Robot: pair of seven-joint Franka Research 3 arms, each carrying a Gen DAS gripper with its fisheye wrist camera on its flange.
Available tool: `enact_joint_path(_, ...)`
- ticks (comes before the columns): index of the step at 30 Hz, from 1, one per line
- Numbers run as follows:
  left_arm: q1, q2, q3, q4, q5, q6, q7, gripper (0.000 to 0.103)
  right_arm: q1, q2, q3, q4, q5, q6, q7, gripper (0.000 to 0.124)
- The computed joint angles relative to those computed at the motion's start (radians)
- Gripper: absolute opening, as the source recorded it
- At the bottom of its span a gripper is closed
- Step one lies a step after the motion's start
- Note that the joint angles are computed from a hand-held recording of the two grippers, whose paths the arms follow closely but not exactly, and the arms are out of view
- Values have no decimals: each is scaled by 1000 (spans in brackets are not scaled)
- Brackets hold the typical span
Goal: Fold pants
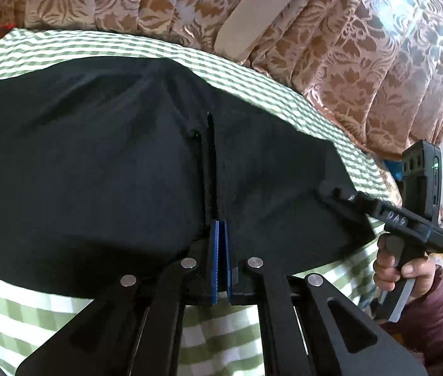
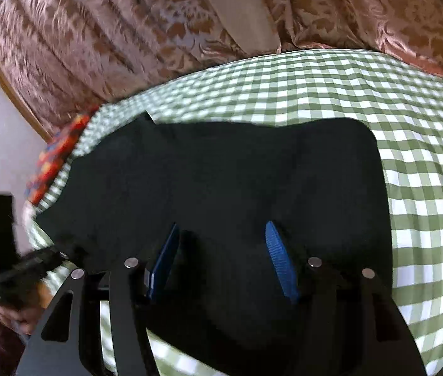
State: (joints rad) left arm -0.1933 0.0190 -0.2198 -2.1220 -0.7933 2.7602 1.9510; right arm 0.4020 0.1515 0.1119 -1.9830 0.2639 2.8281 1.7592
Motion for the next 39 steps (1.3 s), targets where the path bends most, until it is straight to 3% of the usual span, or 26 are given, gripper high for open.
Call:
enact_joint_path(2,0,-3,1,0,12,4,-25,2,35,7,-32,17,-132,-19,81,62)
enact_joint_path(5,-10,-37,0,-29,91,44,-68,2,32,9,-31,38,-163,-58,95,62)
enact_joint_path(8,-18,-76,-4,-78,346,116,-237,2,0,6,6,69,-48,-73,12,61)
enact_joint_path(12,-12,-94,4,-97,621,139,-448,2,-9,67,38,201,45,-100,-116,51)
enact_joint_path(20,-12,-106,40,-104,741,137,-555,2,46,325,22,561,20,-287,-112,43)
enact_joint_path(24,1,-105,44,-104,792,129,-611,2,98,420,-18,656,-53,-320,-56,45)
enact_joint_path(26,10,-105,46,-105,821,123,-641,2,124,427,-39,648,-102,-287,-42,45)
enact_joint_path(30,16,-113,57,-115,822,127,-666,34,125,407,-39,640,-131,-301,-35,45)
enact_joint_path(35,38,-118,58,-117,868,117,-738,34,94,311,10,529,-63,-249,-67,44)
enact_joint_path(39,57,-128,56,-123,924,114,-806,34,61,200,66,385,44,-210,-169,42)
